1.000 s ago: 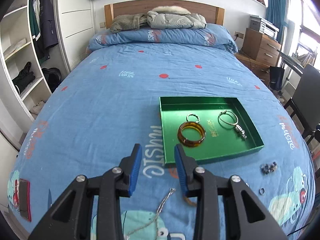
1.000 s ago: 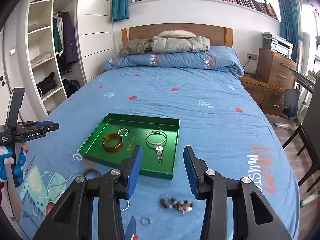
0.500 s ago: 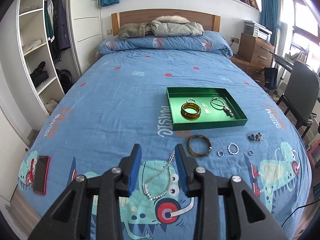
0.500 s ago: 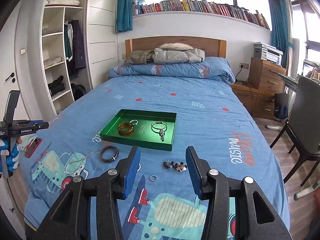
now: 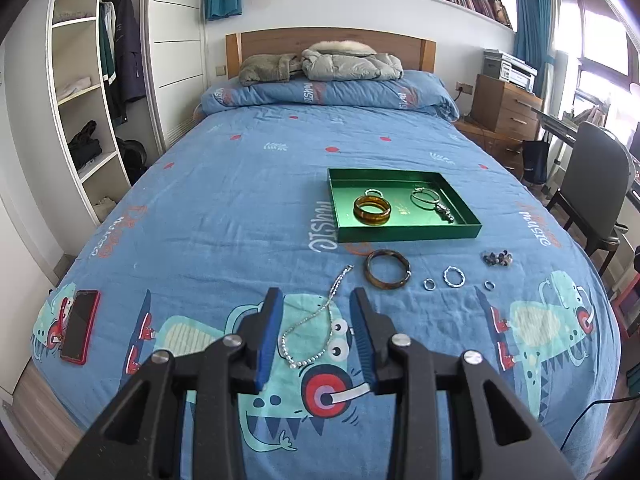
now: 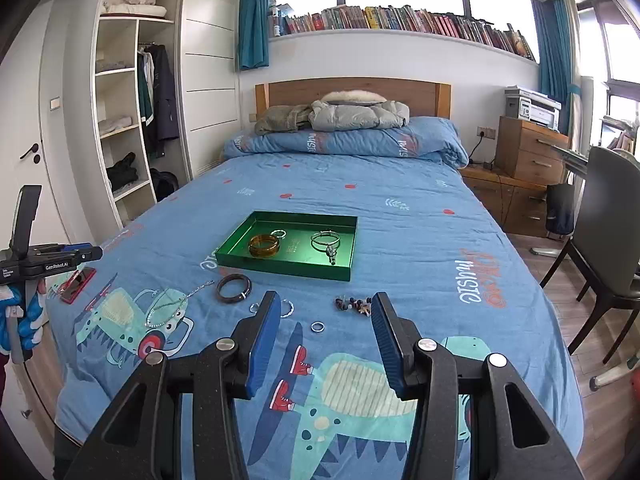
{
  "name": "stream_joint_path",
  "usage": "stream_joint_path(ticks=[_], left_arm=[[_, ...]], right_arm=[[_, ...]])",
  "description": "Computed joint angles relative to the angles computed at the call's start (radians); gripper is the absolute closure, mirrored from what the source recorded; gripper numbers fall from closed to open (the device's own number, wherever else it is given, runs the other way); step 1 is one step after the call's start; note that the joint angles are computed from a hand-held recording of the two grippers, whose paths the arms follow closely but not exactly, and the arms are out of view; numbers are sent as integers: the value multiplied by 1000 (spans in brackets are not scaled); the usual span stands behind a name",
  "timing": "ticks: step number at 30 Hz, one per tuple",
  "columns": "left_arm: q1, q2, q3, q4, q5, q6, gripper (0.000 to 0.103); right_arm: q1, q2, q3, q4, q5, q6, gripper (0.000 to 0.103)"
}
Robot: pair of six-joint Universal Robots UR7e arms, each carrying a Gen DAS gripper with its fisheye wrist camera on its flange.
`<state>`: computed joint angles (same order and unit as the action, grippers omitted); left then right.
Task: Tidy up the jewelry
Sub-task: 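Open both tools and withdraw them from the tray, then grasp the silver chain necklace with the left tool while the right tool grasps a small silver hoop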
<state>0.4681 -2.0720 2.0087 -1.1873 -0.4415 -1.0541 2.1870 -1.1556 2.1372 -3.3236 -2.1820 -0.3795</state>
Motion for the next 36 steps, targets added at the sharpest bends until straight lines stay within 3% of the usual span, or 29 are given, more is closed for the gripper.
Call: stream_joint_path(ticks=[11, 20, 28, 36], left_arm=[[176, -11, 138, -437, -54, 341, 70], [387, 107, 209, -877, -169, 698, 70], [533, 258, 190, -1099, -253, 890, 70], [605, 356, 161, -1225, -300, 1032, 70]], right_arm=[[-64, 91, 3, -50, 77, 52, 59], [-119, 288, -92, -9, 166, 51, 63], [-162, 464, -257, 118, 207, 43, 70], [-193, 579, -393, 176, 210, 63, 76]])
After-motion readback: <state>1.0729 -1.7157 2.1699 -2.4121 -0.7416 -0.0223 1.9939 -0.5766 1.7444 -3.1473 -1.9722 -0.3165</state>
